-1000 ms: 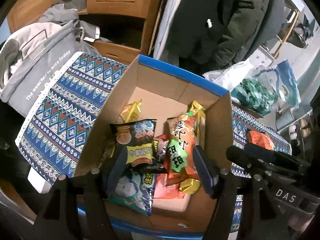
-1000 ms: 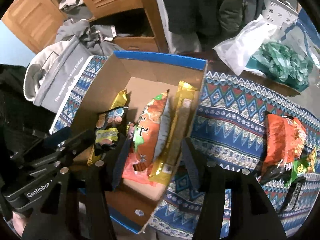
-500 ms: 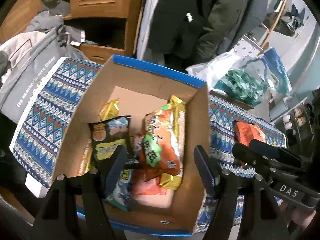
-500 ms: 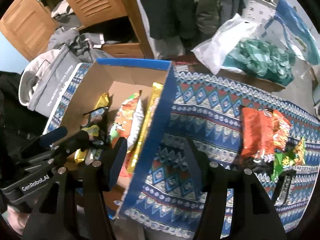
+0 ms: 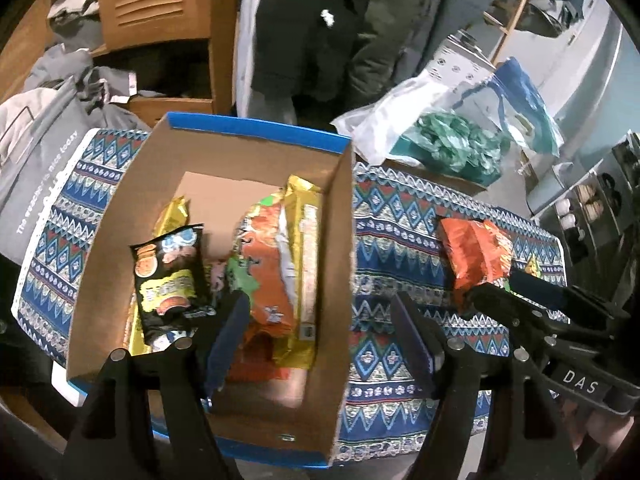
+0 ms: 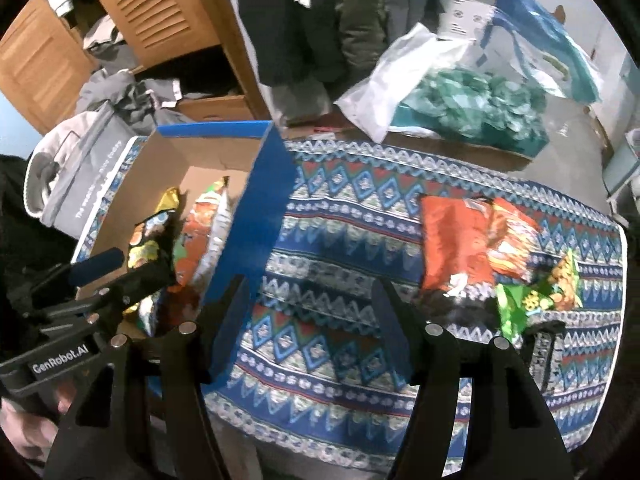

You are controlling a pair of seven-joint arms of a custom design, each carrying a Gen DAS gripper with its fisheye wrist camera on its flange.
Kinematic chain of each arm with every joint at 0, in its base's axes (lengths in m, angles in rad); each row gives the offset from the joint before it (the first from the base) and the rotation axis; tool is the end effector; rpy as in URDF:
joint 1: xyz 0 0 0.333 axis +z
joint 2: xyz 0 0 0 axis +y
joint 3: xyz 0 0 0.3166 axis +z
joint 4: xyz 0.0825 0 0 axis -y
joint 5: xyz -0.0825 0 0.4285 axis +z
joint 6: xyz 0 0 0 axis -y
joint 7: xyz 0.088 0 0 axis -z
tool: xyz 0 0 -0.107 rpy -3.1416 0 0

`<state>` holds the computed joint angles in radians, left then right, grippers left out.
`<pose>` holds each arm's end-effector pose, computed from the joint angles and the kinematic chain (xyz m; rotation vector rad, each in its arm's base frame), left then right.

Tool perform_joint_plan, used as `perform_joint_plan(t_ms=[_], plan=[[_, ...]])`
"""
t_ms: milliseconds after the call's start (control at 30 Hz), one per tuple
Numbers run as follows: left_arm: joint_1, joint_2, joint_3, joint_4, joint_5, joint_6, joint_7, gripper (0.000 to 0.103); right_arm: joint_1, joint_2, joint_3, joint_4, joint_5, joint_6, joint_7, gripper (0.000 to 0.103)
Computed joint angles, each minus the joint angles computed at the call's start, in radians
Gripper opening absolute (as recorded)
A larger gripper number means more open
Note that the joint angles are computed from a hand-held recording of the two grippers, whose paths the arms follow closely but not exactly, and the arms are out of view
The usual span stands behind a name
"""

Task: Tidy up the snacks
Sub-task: 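Move both tools back to the remaining snack bags on the tablecloth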

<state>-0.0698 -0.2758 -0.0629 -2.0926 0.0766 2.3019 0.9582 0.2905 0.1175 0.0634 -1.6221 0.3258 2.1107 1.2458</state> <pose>0.5517 -0.0750 0.5819 -2.3737 1.5045 -0.5865 0.6301 0.2464 0.5820 -2.3269 1.2859 -0.0415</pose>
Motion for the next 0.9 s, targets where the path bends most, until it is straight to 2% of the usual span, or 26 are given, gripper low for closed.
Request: perform_joint_plan(t_ms=[200,333,533,900], plan=[[-0.015,0.031,-0.023,0.039,0.018,-0.018,0.002,0.074,-0.027,-0.027,-0.019,-0.036,-0.001,0.013,-0.003,0.068],[-0.027,0.059,-0.038,0.072,0.027,-0.037,0.015,0.078,-0.048,-0.041,-0.029,-0.055,-0.009,0.02,-0.004,0.069],[-0.045,0.097,-0.06,0.117,0.039,-0.063,0.023,0.078,-0.083,-0.053,-0.046,-0.078,-0.009,0.027,0.002,0.069],[-0.079,0.213,-0.105,0.249,0.073,-0.128,0.044,0.081,-0.149,-0.056,-0.077,-0.105,-0.018,0.027,0.019,0.072]])
